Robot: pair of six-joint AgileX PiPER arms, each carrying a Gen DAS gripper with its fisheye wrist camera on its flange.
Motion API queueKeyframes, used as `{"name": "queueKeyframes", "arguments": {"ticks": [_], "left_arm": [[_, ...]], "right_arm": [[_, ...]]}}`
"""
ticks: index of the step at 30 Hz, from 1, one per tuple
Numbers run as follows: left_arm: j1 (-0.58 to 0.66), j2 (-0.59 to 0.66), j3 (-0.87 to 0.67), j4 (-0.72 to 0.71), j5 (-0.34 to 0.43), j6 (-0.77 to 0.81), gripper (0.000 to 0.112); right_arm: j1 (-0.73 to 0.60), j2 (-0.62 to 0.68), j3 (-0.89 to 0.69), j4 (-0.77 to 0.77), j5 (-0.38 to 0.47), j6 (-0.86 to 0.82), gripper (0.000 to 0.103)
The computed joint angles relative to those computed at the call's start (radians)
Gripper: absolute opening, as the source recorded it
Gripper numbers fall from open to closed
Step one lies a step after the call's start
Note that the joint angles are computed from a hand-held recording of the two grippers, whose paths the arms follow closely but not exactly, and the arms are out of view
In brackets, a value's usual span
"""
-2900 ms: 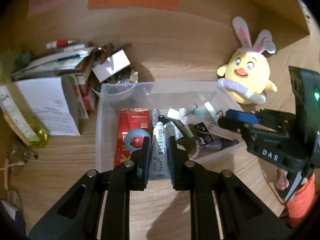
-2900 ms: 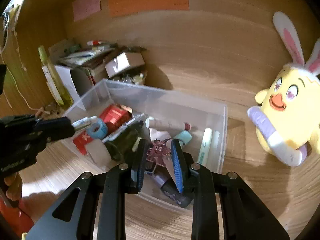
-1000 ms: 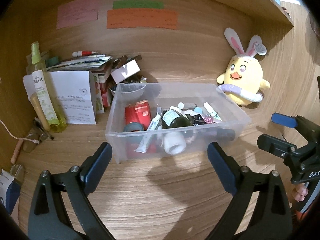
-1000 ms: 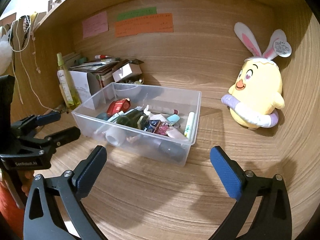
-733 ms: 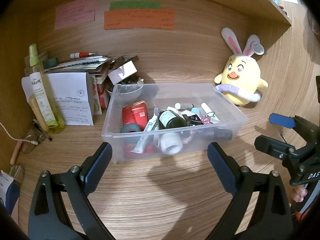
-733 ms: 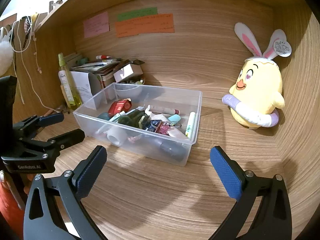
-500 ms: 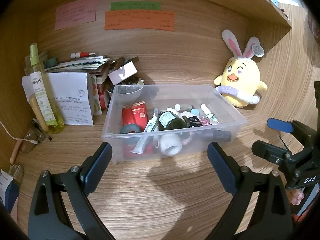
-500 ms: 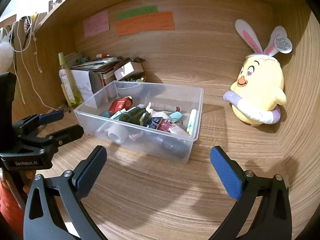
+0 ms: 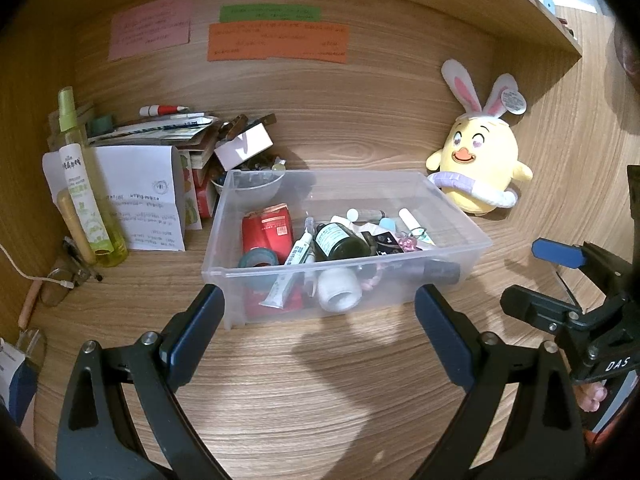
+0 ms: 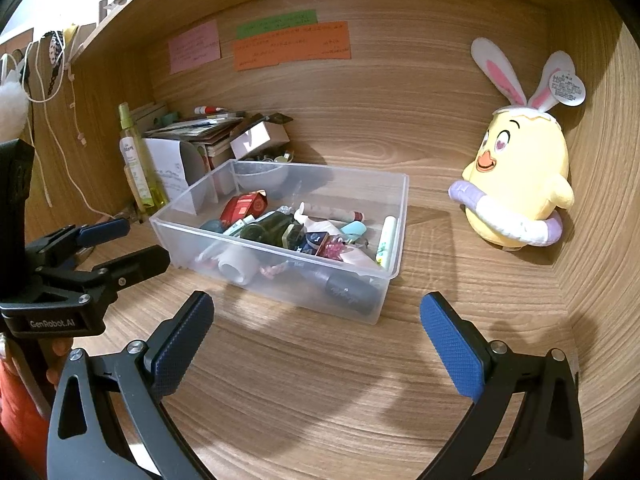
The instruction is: Organize objects
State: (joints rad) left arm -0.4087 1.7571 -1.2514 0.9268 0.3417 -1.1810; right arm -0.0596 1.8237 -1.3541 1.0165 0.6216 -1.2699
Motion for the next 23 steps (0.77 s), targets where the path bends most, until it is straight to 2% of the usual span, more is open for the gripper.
{"name": "queueKeyframes", "arguments": {"ticks": [17,20,23], "left_arm": [[0.015,0.007,0.001,-0.087,-0.032,0.069,0.100],[0.007,0.001,0.010,-0.014,-0.030,-0.001,0.100],[0.007,-0.004,0.012,-0.006,-0.029,-0.008,0.100]], "right_arm": [[-0.005,0.006,-0.001,-0.001,0.013,-0.003,0.103],[-0.006,0.010,-0.005,-0.004,0.016,-0.002,0.103],[-0.007,0.014,-0.007,-0.005,0.019,-0.003,0.103]]}}
